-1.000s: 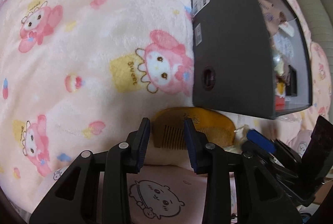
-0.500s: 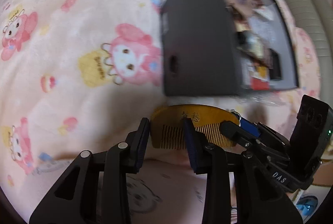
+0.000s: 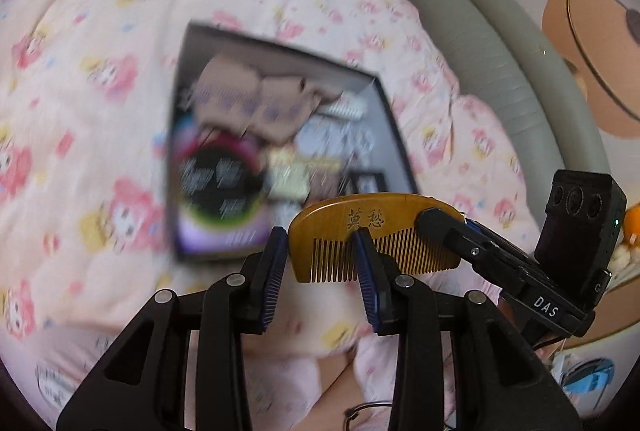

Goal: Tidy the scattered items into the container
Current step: 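Lower the comb into the box and open the left tool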

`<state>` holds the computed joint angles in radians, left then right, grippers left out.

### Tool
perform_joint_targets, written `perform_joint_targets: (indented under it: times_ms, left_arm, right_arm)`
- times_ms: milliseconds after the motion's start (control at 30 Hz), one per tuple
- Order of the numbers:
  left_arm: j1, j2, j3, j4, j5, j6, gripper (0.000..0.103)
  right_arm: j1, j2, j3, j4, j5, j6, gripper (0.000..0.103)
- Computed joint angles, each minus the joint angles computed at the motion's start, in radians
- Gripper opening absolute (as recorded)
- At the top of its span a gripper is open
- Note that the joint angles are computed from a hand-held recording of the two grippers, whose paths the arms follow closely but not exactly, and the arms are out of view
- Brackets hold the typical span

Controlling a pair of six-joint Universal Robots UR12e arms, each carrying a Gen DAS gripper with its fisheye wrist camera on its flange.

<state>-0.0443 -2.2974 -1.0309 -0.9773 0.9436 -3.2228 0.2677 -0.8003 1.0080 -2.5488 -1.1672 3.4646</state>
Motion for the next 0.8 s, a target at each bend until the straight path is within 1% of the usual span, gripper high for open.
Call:
perform_joint_targets:
  times_ms: [33, 100, 167, 267, 300, 400, 433, 467, 500, 533, 567, 600, 633, 700, 767, 800]
  left_arm:
    - [-0.005, -0.015, 0.026, 0.009, -0.002, -0.016, 0.034]
    - [-0.016, -0.051, 0.076, 0.024, 0.006, -0.048, 0.034]
    - [-0.017, -0.082, 0.123, 0.016, 0.02, -0.068, 0.034]
    - [-0.015, -0.139, 0.21, -0.062, 0.035, -0.077, 0.034]
    - [-0.018, -0.166, 0.25, -0.1, 0.043, -0.074, 0.034]
    - [-0.028, -0.235, 0.359, -0.219, 0.079, -0.052, 0.033]
    - [-0.032, -0.255, 0.394, -0.258, 0.094, -0.042, 0.032]
    - [-0.035, -0.27, 0.424, -0.293, 0.111, -0.031, 0.032]
    - [-0.04, -0.284, 0.453, -0.323, 0.139, -0.019, 0.032]
    - [-0.046, -0.294, 0.474, -0.341, 0.173, -0.008, 0.032]
    - [-0.051, -0.298, 0.481, -0.341, 0.197, -0.002, 0.032]
    - [-0.053, -0.292, 0.469, -0.32, 0.204, 0.001, 0.032]
    - [-0.052, -0.282, 0.447, -0.288, 0.195, 0.0, 0.032]
    - [-0.049, -0.267, 0.411, -0.237, 0.169, -0.004, 0.032]
    - [-0.05, -0.27, 0.41, -0.235, 0.17, -0.014, 0.032]
    - [-0.051, -0.279, 0.426, -0.258, 0.178, -0.021, 0.032]
  right_arm:
    - [0.0, 0.016, -0.03, 0.006, -0.011, -0.002, 0.026]
    - [-0.009, 0.03, -0.079, 0.045, -0.024, -0.038, 0.026]
    - [-0.017, 0.074, -0.153, 0.088, -0.024, -0.058, 0.026]
    - [-0.031, 0.155, -0.278, 0.195, -0.008, -0.079, 0.026]
    - [-0.036, 0.178, -0.31, 0.229, -0.006, -0.081, 0.026]
    - [-0.044, 0.216, -0.355, 0.299, -0.005, -0.068, 0.026]
    - [-0.044, 0.232, -0.378, 0.344, -0.01, -0.067, 0.026]
    - [-0.043, 0.251, -0.413, 0.405, -0.024, -0.077, 0.026]
    - [-0.039, 0.273, -0.459, 0.478, -0.056, -0.093, 0.026]
    - [-0.035, 0.287, -0.489, 0.526, -0.093, -0.102, 0.026]
    - [-0.032, 0.29, -0.494, 0.539, -0.121, -0.105, 0.026]
    - [-0.031, 0.287, -0.486, 0.532, -0.144, -0.1, 0.027]
    - [-0.031, 0.276, -0.464, 0.504, -0.157, -0.086, 0.026]
    - [-0.034, 0.241, -0.396, 0.405, -0.157, -0.055, 0.026]
    - [-0.032, 0.221, -0.353, 0.32, -0.185, -0.043, 0.026]
    - [-0.029, 0.222, -0.353, 0.309, -0.197, -0.054, 0.026]
